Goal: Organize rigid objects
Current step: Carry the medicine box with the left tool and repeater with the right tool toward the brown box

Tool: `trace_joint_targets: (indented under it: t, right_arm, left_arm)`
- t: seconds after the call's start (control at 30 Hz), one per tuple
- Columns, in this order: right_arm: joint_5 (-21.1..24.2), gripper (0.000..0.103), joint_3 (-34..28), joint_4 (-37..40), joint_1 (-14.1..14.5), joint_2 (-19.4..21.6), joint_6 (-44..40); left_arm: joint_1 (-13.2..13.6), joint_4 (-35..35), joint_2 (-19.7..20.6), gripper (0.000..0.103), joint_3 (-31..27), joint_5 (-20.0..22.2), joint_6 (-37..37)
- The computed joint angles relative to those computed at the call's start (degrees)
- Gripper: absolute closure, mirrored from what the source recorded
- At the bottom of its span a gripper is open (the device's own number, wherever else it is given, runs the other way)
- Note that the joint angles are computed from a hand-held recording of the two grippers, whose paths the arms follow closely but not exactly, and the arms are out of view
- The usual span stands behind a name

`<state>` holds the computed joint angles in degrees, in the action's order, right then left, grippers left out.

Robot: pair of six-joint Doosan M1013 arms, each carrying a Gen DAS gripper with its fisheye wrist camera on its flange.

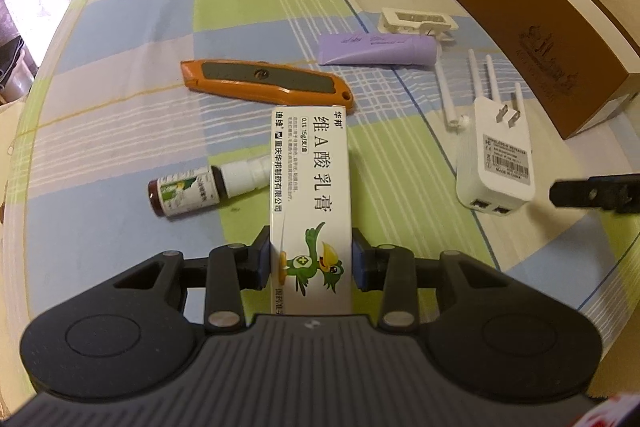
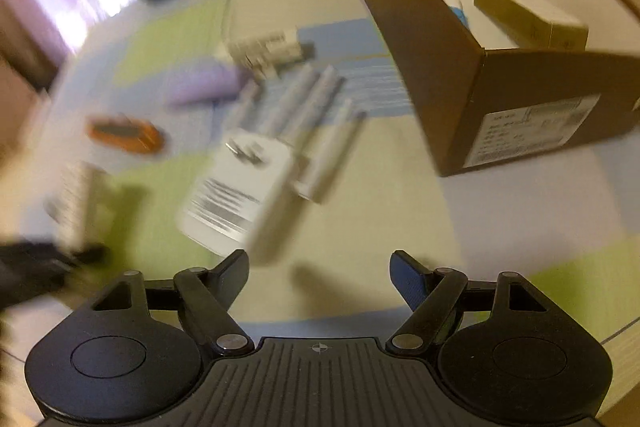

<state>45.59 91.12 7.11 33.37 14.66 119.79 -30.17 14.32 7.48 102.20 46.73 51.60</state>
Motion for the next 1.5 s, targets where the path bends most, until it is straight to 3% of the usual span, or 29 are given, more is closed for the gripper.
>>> trace_joint_targets:
  t: [0.17,0.37,0.47,0.53,0.8,0.9,1.37,1.5]
  right_arm:
    - [-0.74,0.028,-3.35,-1.73,1.81,2.93,5.81]
    - [2.84,0.028,-7.0,-7.24,3.13,6.47,12.04]
    - [0.88,0.028,-5.9,-5.52,2.56,6.19,10.46]
    - [-0.61,0.043,-4.84,-3.23,2.1,5.42,6.23]
    - [5.19,0.049,-3.06,-2.49,0.67,2.67,-6.61]
    - [5.05,0.049,-1.66,-2.28,0.24,1.48,-8.94]
    - [3.15,0.045,-3.04,-11.47,2.44,3.87,-4.31]
    - [2.17,0.05,-2.56,-12.39,2.54,3.65,-5.25]
  left_arm:
    - [0.38,-0.59,0.75,0.069,-0.8,-0.14,1.59]
    - [0.58,-1.39,1.32,0.069,-1.41,0.19,2.91]
    - [0.52,-2.06,1.39,0.069,-1.46,0.18,3.71]
    - [0.52,-2.58,1.44,0.069,-1.51,0.45,4.24]
    - [0.58,-4.77,2.02,0.069,-2.21,1.89,6.04]
    - [0.46,-4.65,2.16,0.069,-2.33,2.26,6.15]
    - [-0.23,-3.18,2.44,0.069,-2.98,3.0,6.01]
    - [-0.42,-2.48,2.35,0.069,-3.0,3.13,5.29]
